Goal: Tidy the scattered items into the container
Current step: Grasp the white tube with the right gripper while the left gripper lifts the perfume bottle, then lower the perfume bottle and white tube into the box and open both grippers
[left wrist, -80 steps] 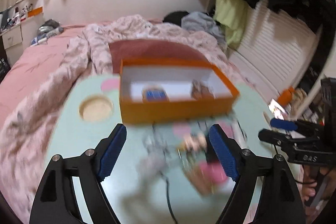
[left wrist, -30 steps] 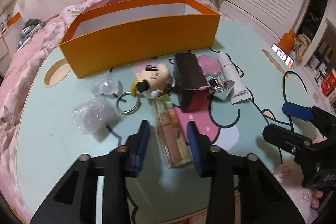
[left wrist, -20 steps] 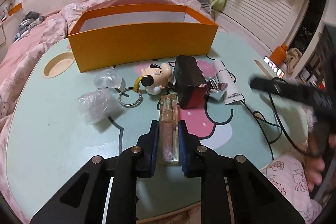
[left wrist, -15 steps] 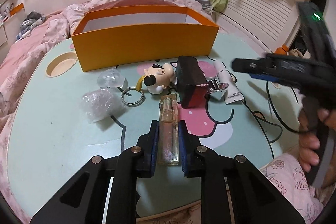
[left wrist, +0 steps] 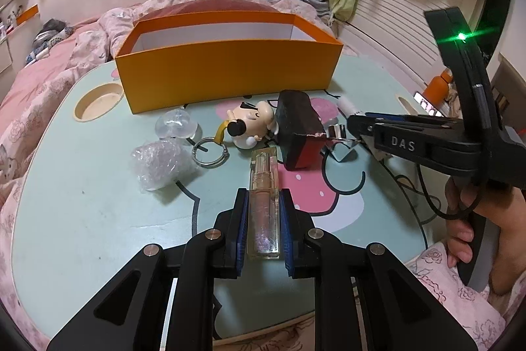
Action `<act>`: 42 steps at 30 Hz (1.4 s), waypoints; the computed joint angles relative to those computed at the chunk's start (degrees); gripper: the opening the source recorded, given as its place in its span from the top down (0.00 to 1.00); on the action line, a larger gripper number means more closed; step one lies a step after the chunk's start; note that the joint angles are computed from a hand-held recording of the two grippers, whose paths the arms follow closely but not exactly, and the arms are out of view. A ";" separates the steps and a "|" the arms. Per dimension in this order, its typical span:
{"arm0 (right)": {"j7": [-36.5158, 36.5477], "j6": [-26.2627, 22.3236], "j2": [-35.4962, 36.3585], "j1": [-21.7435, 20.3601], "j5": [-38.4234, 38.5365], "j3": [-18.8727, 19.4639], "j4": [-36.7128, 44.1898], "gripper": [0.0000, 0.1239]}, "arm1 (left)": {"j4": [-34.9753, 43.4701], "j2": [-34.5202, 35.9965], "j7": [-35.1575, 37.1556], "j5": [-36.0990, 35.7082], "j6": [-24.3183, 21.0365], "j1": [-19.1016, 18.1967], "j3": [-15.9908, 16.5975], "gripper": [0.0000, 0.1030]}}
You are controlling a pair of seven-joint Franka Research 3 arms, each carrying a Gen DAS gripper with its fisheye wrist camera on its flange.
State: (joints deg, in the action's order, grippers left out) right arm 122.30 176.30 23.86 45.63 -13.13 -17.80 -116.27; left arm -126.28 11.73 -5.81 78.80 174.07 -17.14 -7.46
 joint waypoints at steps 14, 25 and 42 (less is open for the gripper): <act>-12.30 5.63 -3.29 -3.94 8.60 5.09 0.35 0.84 | 1.92 -1.77 6.03 -3.26 5.77 3.50 0.52 0.82; -22.04 -3.43 5.94 -13.05 14.92 14.18 19.07 0.84 | 12.21 3.81 36.02 -30.23 2.86 8.51 -2.54 0.82; -25.95 -15.45 17.52 -17.24 17.80 18.85 37.80 0.84 | 24.70 14.49 53.32 -51.17 -7.57 5.52 0.02 0.81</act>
State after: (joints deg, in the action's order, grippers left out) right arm 96.35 160.85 41.38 28.38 4.68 1.05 -78.46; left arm -101.58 26.22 47.51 27.63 166.51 -11.62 -7.43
